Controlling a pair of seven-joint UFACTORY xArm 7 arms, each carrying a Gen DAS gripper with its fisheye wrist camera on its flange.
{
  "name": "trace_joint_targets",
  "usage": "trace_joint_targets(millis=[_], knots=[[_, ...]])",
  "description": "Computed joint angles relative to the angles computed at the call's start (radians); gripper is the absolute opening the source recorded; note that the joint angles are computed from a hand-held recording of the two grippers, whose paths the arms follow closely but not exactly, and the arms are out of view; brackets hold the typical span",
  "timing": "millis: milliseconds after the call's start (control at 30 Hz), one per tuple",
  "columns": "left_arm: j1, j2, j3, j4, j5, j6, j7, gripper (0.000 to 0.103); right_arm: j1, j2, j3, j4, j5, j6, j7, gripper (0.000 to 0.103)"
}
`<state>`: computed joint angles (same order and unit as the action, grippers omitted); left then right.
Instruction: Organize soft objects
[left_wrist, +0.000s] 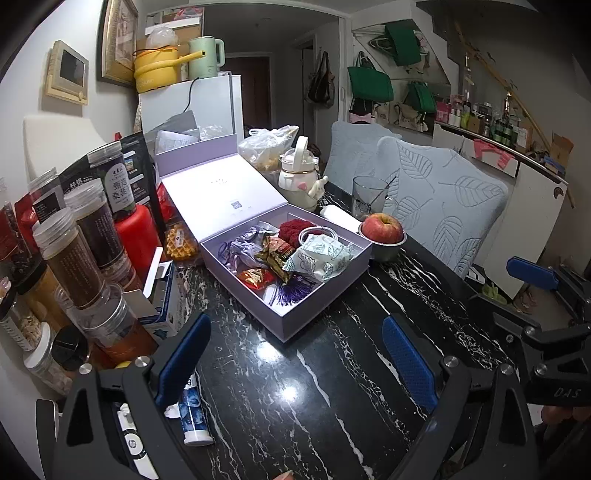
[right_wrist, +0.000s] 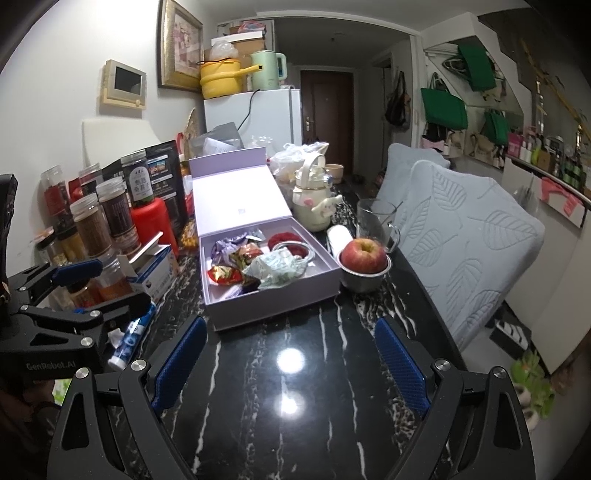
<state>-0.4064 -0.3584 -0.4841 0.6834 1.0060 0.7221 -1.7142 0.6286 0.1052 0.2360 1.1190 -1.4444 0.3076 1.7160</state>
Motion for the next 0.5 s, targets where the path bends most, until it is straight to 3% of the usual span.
trace_joint_targets(millis=[500], knots=[[-0.006, 0.008, 0.005, 0.013, 0.002, -0.016, 0.021, 0.096, 0.000, 0.000, -0.002, 0.000, 0.020, 0.004, -0.015, 0.094]])
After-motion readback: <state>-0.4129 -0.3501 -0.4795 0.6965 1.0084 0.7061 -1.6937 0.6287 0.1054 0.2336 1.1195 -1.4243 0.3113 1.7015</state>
